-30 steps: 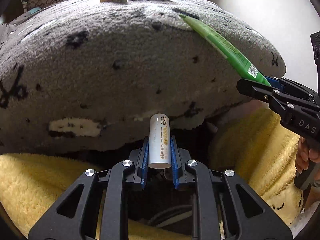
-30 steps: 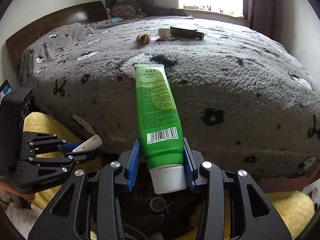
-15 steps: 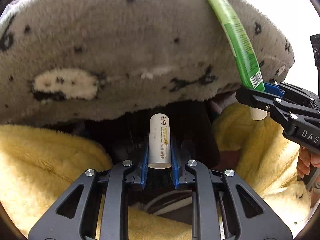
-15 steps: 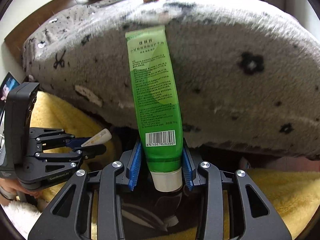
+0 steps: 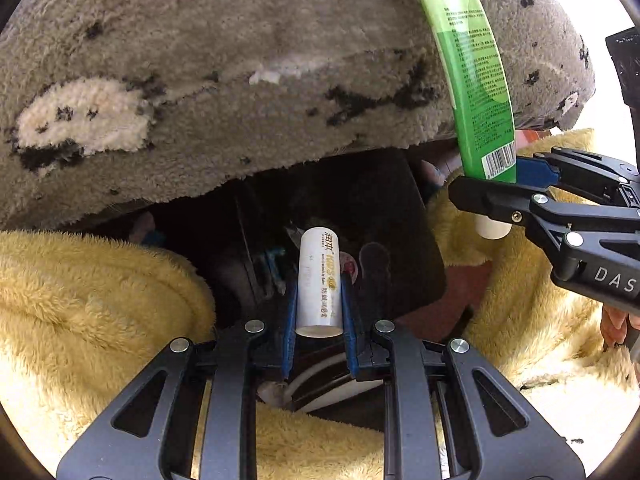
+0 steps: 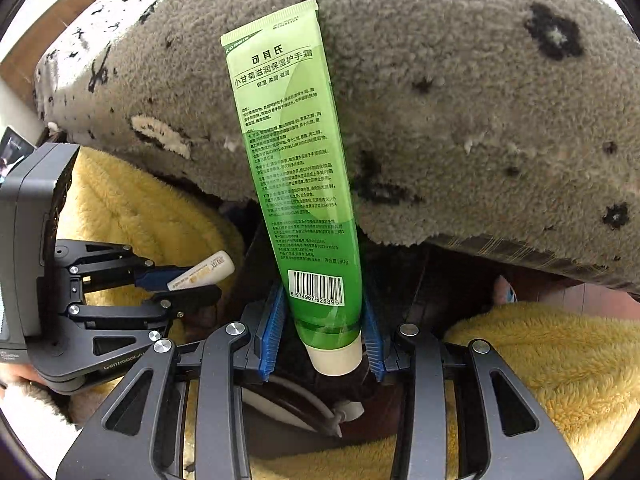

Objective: Collect trash
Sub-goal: 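Open both tools to drop the tube and stick into the bin, then move both open tools back up over the bed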

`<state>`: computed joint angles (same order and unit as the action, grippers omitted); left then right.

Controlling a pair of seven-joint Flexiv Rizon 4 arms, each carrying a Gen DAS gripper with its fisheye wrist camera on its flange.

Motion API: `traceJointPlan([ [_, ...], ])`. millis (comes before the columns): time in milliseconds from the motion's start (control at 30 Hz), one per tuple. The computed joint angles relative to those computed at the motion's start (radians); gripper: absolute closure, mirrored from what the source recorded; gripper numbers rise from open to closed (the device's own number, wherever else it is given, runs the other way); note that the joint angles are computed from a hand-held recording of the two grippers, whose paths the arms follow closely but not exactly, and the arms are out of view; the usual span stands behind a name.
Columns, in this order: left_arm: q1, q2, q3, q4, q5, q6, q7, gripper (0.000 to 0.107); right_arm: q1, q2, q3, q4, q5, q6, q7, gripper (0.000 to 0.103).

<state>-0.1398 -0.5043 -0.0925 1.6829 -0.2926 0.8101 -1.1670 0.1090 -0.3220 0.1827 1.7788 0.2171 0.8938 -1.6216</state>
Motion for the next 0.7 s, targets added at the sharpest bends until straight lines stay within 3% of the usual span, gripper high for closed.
traceJointPlan([
  [133,0.002,0.004,-0.001,0.004,-0.007,0.0,-0.005,0.077,0.008,-0.006,-0.002,0.002,-0.008,0.011,0.013,0.064],
  [233,0.005,0.005,0.0,0.006,-0.01,0.002,-0.007,0.069,0.008,-0.011,-0.004,-0.003,-0.014,0.011,0.024,0.054],
  [500,0.01,0.01,0.0,0.014,-0.015,0.019,-0.007,0.06,0.008,-0.007,-0.01,0.0,-0.035,0.028,0.045,0.05],
  [700,0.006,0.032,0.002,0.012,-0.01,0.042,-0.01,0.044,0.019,0.011,-0.031,0.027,-0.095,0.092,0.098,0.05],
])
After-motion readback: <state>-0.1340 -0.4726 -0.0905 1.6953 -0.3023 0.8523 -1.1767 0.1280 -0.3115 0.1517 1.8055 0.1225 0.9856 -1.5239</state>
